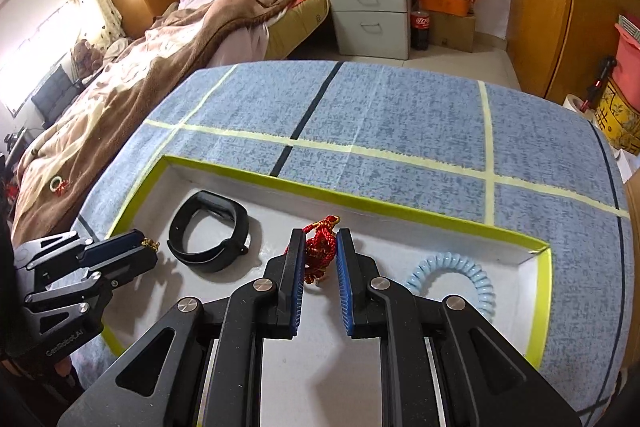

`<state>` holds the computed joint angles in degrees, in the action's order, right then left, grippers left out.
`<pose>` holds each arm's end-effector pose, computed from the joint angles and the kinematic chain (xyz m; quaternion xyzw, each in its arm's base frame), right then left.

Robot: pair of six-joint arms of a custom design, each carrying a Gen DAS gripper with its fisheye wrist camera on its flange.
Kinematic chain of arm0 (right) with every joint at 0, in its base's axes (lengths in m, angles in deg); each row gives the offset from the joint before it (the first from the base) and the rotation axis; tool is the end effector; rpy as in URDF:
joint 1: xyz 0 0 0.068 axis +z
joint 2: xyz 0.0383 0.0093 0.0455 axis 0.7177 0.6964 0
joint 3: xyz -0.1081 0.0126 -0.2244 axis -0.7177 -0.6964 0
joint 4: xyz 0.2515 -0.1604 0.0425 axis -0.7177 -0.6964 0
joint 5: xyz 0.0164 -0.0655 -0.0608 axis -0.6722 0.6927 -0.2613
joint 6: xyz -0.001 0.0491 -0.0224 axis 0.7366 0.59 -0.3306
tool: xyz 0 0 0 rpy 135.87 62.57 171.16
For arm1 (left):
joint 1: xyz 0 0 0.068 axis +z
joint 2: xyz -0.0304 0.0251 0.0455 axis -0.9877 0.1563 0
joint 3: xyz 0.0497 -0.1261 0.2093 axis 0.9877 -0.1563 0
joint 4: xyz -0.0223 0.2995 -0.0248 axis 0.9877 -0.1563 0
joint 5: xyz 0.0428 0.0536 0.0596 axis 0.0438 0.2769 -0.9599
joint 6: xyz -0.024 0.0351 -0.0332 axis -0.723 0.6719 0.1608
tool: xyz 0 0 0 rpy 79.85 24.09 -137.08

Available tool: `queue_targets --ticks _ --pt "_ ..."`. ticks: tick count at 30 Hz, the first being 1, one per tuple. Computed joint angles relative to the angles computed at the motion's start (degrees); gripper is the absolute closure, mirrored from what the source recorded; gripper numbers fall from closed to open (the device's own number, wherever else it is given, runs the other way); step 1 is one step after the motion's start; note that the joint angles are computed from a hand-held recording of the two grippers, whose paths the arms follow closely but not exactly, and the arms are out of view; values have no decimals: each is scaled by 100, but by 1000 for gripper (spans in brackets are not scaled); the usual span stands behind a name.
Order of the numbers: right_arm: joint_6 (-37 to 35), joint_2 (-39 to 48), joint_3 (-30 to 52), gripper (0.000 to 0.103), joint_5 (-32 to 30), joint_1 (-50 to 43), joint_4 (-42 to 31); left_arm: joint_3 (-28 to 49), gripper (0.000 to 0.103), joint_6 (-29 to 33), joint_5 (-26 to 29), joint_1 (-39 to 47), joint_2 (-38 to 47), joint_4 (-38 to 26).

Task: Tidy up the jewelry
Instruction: 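Carry gold clip with left gripper into box while right gripper carries red ornament, then open right gripper over the box while left gripper releases the gold clip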

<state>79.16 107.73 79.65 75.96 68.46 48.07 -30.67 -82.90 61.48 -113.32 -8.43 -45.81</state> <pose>0.1592 0.0623 0.0735 0.0365 0.9515 0.0764 0.2958 0.1692 -0.1116 0.0839 0.2497 0.9099 -0.1523 0.2942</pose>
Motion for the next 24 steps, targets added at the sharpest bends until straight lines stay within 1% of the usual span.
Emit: queue_targets --ticks 6,8,14,17,19,20,22,23,24 --pt "18 436 128 87 89 34 208 28 82 -70 -45 -77 98 57" --pt "59 422 104 87 102 56 231 10 82 -62 -43 -74 82 59" --pt "96 634 157 86 162 109 368 68 82 -74 107 -33 236 121" --pt "108 563 134 85 191 138 335 68 81 -77 225 48 233 126" --pt "114 466 98 84 178 134 314 61 79 -70 197 42 180 89" --pt "121 423 87 81 173 141 294 46 76 -78 229 49 142 76" --pt "130 241 34 68 183 182 224 19 70 -64 379 107 57 29" --pt "126 132 10 55 195 212 178 4 68 -68 367 102 -9 -18" --pt "145 58 -4 53 228 245 137 -24 68 -84 285 68 -128 -84"
